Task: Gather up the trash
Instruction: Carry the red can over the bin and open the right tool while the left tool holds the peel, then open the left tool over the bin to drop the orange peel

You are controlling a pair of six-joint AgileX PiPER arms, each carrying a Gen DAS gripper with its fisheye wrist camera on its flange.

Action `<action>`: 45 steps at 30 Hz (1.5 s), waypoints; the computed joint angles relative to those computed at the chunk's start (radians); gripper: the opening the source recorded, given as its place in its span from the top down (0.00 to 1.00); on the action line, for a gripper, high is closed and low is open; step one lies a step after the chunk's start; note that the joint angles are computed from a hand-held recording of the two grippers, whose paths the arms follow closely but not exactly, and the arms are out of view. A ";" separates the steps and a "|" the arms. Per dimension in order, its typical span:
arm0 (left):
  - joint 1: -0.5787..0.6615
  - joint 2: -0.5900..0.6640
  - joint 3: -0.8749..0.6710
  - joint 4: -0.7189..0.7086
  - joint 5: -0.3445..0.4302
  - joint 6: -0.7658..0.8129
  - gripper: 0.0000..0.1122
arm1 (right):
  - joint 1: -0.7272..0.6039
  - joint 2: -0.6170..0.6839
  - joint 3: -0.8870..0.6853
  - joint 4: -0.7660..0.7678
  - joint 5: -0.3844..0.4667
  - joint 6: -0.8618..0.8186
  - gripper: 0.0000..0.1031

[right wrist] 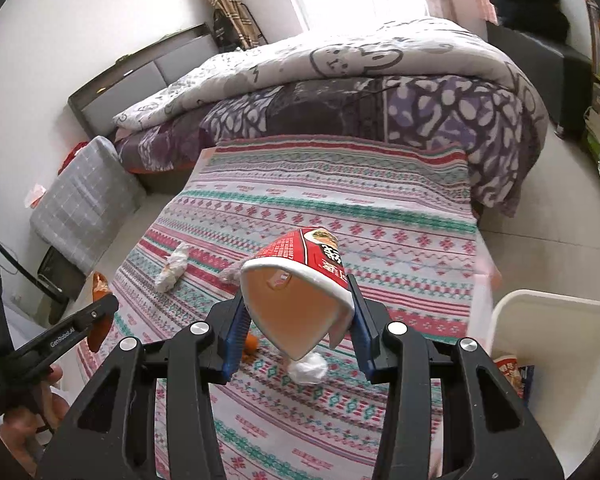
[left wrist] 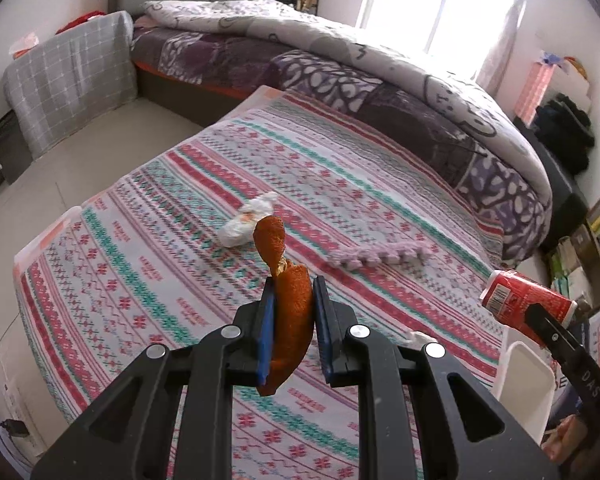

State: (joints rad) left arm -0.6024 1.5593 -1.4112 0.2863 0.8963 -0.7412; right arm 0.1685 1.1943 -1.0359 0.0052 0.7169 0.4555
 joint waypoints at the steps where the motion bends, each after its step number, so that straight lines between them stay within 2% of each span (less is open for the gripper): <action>1: -0.010 0.005 -0.006 0.001 0.001 -0.003 0.83 | -0.015 -0.006 0.002 0.010 0.006 -0.014 0.59; 13: -0.137 0.088 -0.104 0.012 0.016 -0.025 0.83 | -0.240 -0.092 0.039 0.135 0.078 -0.190 0.59; 25: -0.270 0.204 -0.239 0.008 0.040 -0.017 0.83 | -0.612 -0.152 0.053 0.326 0.208 -0.457 0.59; 37: -0.397 0.350 -0.434 -0.050 0.087 0.047 0.83 | -1.049 -0.109 0.035 0.458 0.368 -0.717 0.57; 45: -0.487 0.452 -0.577 -0.089 0.130 0.113 0.83 | -1.192 -0.070 0.013 0.484 0.427 -0.782 0.50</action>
State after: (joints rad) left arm -1.0899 2.0113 -1.9881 0.1974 1.0267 -0.6286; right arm -1.0232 1.1248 -1.0227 0.4892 1.1440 -0.3262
